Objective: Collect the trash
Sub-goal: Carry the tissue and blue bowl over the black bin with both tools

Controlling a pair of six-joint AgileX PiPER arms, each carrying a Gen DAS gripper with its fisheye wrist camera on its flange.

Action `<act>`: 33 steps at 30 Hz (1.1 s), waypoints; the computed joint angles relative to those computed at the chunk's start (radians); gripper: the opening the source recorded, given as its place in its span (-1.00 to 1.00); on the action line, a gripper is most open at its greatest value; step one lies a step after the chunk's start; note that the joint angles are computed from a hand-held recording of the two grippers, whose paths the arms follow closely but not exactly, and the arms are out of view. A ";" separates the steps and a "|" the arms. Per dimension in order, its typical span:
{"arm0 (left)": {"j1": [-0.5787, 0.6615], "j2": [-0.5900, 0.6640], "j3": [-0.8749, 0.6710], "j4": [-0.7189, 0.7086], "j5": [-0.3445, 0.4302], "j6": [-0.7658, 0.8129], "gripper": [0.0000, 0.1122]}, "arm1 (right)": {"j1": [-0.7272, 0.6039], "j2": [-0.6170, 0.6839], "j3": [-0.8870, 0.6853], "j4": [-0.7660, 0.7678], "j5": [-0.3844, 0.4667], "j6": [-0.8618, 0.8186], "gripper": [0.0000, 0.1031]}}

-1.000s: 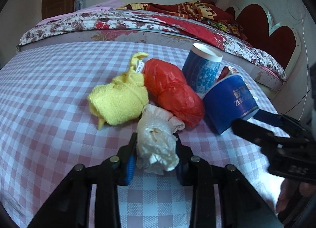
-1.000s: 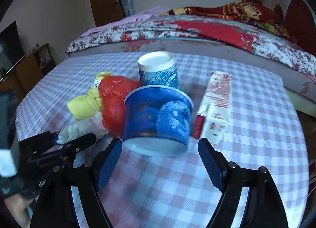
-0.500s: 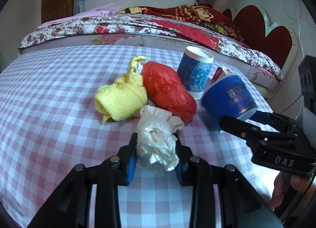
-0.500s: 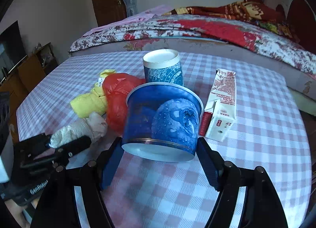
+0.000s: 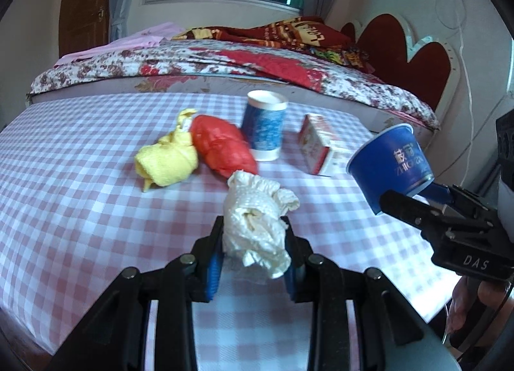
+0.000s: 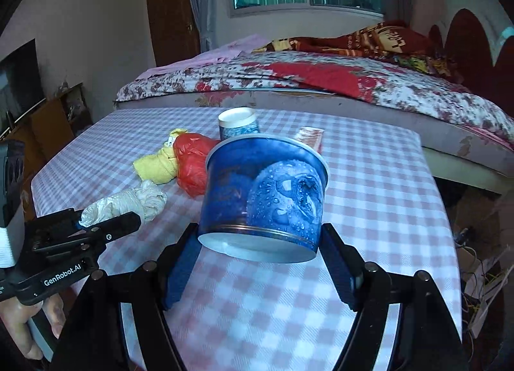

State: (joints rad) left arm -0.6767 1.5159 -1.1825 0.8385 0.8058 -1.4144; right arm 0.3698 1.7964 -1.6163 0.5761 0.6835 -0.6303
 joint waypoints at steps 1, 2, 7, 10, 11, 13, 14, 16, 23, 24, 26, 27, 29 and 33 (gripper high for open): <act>-0.019 0.003 -0.008 0.005 0.014 -0.004 -0.42 | -0.016 -0.024 0.031 0.019 -0.004 -0.021 0.46; -0.034 0.007 -0.016 0.010 0.026 -0.006 -0.42 | -0.033 -0.050 0.064 0.040 -0.009 -0.044 0.46; -0.134 0.034 -0.070 0.033 0.090 -0.020 -0.42 | -0.118 -0.176 0.218 0.143 -0.028 -0.153 0.46; -0.187 0.057 -0.112 0.040 0.123 -0.026 -0.42 | -0.171 -0.237 0.283 0.198 -0.018 -0.210 0.46; -0.202 0.063 -0.121 0.042 0.129 -0.029 -0.42 | -0.190 -0.259 0.306 0.211 -0.015 -0.228 0.46; -0.238 0.082 -0.151 0.051 0.146 -0.036 -0.42 | -0.220 -0.286 0.331 0.227 -0.002 -0.253 0.46; -0.253 0.092 -0.165 0.053 0.153 -0.036 -0.42 | -0.243 -0.305 0.349 0.241 0.007 -0.273 0.46; -0.282 0.115 -0.200 0.057 0.165 -0.040 -0.42 | -0.289 -0.337 0.382 0.271 0.023 -0.313 0.46; -0.365 0.206 -0.326 0.059 0.200 -0.023 -0.42 | -0.473 -0.414 0.465 0.357 0.097 -0.431 0.46; -0.372 0.219 -0.342 0.056 0.199 -0.018 -0.42 | -0.504 -0.425 0.481 0.371 0.107 -0.449 0.46; -0.390 0.251 -0.381 0.049 0.200 -0.006 -0.42 | -0.576 -0.442 0.509 0.400 0.139 -0.494 0.46; -0.398 0.271 -0.404 0.043 0.199 0.006 -0.42 | -0.602 -0.446 0.517 0.408 0.150 -0.510 0.46; -0.409 0.306 -0.449 0.029 0.198 0.025 -0.42 | -0.657 -0.453 0.537 0.427 0.169 -0.546 0.46; -0.431 0.371 -0.533 -0.006 0.197 0.064 -0.42 | -0.761 -0.448 0.563 0.446 0.210 -0.598 0.46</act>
State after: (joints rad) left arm -1.1075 1.8873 -1.7160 0.8328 1.0027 -1.3504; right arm -0.3908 1.3479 -1.0537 1.0219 0.8935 -1.2279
